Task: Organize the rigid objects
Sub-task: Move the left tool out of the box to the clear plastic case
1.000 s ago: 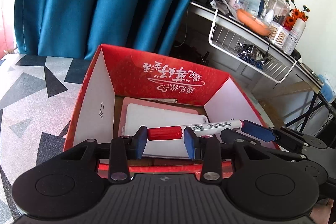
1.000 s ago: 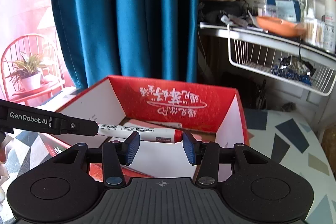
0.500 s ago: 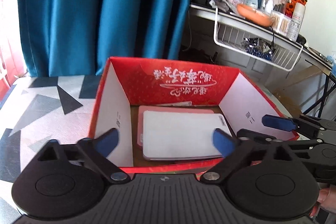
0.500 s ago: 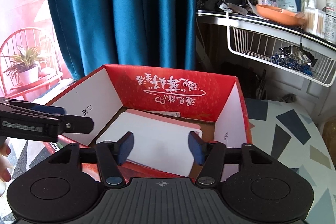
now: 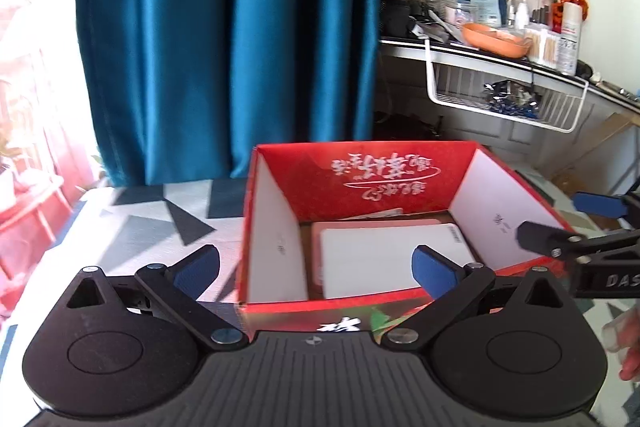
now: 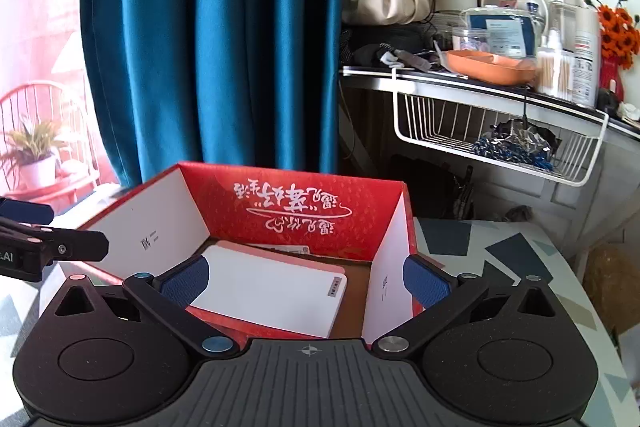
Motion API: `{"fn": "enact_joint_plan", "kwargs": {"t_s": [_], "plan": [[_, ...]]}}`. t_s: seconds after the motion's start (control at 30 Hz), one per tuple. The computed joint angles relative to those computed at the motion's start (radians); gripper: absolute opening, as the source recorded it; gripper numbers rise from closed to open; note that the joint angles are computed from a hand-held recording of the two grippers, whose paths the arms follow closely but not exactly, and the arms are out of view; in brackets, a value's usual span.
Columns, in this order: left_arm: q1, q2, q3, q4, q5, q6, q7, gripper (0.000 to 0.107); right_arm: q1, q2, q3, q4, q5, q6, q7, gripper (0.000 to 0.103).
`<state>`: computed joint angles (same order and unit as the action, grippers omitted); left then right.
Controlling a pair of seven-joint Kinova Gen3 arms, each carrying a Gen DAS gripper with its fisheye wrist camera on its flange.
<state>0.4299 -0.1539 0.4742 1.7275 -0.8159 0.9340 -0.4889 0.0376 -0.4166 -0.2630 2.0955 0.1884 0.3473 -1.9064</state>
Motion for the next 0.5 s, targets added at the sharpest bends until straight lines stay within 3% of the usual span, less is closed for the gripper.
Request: {"fn": "enact_joint_plan", "kwargs": {"t_s": [0.17, 0.3, 0.5], "plan": [[-0.003, -0.035, 0.033, 0.019, -0.036, 0.048, 0.053, 0.103, -0.088, -0.047, 0.091, 0.045, -0.073, -0.035, 0.026, 0.103], [-0.021, -0.085, 0.039, 0.062, 0.000, 0.009, 0.075, 0.103, -0.053, -0.103, 0.067, 0.106, -0.106, -0.101, 0.017, 0.103], [-0.086, -0.121, 0.088, 0.116, 0.052, -0.017, 0.097, 0.103, -0.102, -0.158, 0.102, 0.173, -0.154, -0.128, 0.045, 0.103]]}}
